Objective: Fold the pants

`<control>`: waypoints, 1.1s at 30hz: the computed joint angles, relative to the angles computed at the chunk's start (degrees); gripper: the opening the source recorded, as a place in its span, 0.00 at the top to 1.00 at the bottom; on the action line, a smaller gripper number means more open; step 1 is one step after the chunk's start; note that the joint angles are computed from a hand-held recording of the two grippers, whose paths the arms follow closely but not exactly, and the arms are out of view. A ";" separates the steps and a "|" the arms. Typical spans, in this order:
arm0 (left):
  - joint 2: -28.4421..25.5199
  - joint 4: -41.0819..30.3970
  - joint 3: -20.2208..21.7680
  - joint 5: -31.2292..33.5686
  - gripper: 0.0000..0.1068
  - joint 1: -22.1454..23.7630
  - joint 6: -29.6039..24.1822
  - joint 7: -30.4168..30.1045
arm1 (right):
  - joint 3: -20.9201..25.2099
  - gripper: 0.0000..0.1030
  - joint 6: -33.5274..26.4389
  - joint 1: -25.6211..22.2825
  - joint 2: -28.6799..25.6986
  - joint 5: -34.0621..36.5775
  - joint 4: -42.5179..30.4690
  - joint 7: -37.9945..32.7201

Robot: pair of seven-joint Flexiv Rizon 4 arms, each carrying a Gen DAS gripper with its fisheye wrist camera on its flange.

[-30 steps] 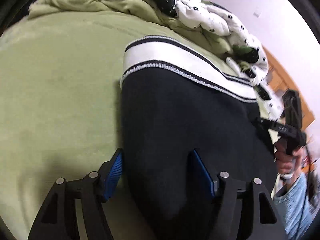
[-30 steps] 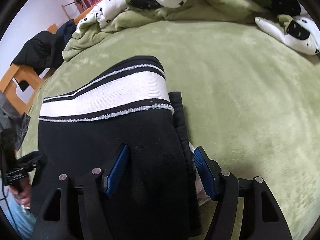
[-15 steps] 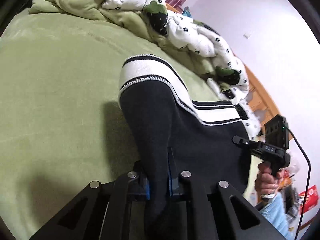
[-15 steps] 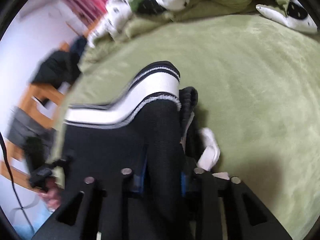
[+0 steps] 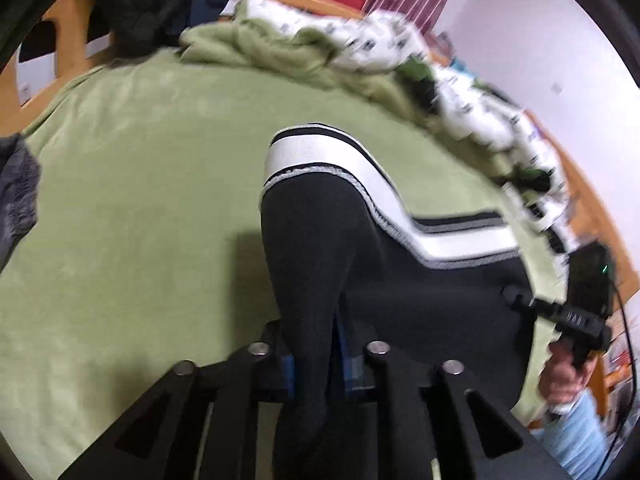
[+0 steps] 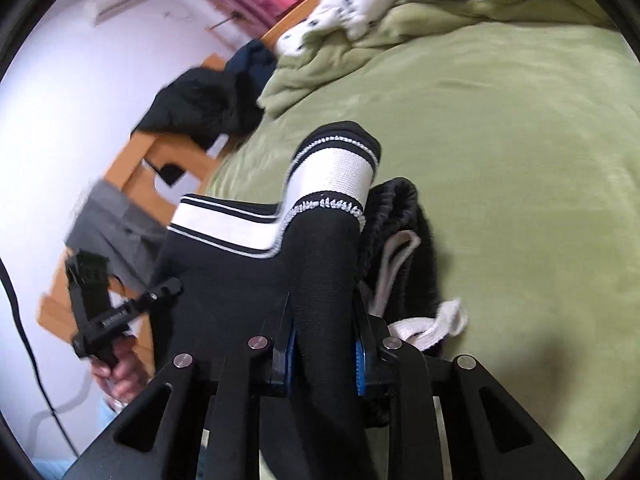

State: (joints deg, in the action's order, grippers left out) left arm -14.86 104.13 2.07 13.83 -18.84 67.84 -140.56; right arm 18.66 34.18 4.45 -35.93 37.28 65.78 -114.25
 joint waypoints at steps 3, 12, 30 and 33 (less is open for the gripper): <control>-1.98 0.78 2.97 5.16 0.71 -1.81 0.54 -6.53 | -2.53 0.72 6.35 3.19 -1.44 -4.70 2.27 1.13; 0.93 -4.48 5.27 16.73 0.51 -5.77 -6.25 -12.94 | -3.19 0.50 18.42 4.62 3.45 -11.43 7.63 2.15; -15.12 -20.25 5.77 12.84 0.40 -4.61 -8.20 -3.64 | -3.53 0.67 29.55 12.08 -7.08 -31.79 2.15 -0.36; -15.26 -21.01 7.06 14.00 0.40 -6.49 -10.12 -4.40 | -3.35 0.67 30.46 12.34 -7.53 -32.81 2.23 1.05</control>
State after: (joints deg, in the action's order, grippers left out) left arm -30.12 83.12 9.13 27.82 -25.33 57.72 -144.96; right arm 15.31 64.64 16.79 -43.46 4.47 68.01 -113.20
